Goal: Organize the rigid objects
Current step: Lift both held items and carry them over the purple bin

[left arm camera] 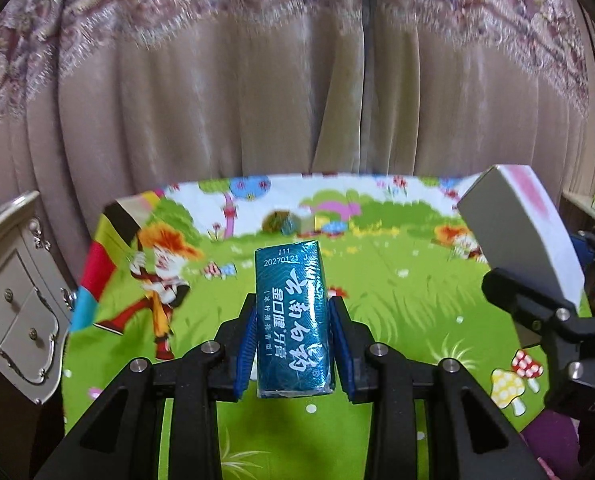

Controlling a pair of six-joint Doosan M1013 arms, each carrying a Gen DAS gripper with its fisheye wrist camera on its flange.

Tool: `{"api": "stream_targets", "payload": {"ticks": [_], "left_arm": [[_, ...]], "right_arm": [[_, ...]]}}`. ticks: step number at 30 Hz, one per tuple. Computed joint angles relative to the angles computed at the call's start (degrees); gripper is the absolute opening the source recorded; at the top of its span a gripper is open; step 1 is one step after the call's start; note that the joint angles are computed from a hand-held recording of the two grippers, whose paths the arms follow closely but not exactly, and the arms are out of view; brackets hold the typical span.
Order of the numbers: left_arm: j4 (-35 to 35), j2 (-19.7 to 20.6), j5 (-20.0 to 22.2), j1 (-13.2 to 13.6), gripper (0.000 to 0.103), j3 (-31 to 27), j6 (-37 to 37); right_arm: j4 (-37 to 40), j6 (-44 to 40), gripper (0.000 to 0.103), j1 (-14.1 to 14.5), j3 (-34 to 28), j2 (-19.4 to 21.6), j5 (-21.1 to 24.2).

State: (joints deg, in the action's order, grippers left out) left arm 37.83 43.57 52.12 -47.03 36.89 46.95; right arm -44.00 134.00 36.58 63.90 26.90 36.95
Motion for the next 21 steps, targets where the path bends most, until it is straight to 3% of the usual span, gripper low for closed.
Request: {"api": "stream_targets", "payload": {"ticks": [12, 21], "left_arm": [[9.95, -3.69, -6.76, -2.36, 0.036, 4.28, -5.54], [9.62, -3.11, -8.79, -4.43, 0.036, 2.38, -1.22]], "right_arm": [[-18.77, 17.18, 0.071, 2.38, 6.56, -5.32, -0.83], [-26.78, 26.54, 0.071, 2.98, 12.03, -9.46, 1.67]]}}
